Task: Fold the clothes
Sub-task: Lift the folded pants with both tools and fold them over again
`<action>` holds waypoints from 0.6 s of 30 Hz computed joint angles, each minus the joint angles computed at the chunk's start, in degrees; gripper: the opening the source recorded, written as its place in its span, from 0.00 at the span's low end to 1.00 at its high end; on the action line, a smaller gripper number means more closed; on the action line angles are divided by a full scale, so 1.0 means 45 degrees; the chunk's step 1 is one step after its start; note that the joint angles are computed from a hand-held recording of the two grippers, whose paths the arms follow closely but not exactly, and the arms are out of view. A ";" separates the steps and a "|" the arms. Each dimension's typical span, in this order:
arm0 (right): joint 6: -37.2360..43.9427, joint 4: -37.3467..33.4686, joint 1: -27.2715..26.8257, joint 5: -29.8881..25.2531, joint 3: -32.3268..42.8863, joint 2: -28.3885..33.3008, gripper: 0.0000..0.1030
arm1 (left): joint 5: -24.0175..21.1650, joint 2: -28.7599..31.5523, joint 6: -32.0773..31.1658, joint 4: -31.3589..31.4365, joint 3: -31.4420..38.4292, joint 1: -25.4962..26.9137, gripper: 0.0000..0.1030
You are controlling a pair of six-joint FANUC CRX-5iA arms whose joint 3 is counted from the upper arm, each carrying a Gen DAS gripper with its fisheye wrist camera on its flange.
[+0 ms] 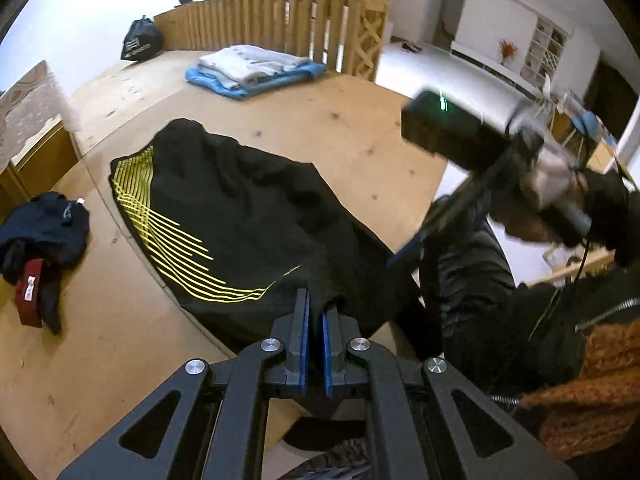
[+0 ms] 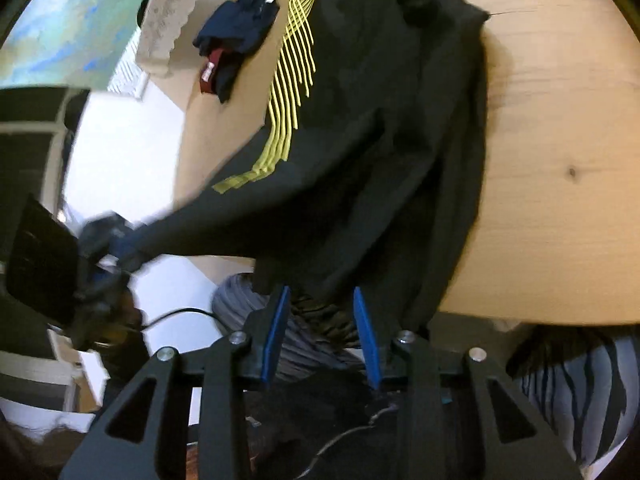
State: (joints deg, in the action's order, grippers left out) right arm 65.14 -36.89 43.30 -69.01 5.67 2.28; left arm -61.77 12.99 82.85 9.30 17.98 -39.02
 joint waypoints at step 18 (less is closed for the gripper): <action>-0.1970 0.4768 0.2155 -0.1271 -0.0292 -0.0389 0.45 | 0.0158 0.0046 -0.0552 0.0690 -0.0832 -0.0050 0.06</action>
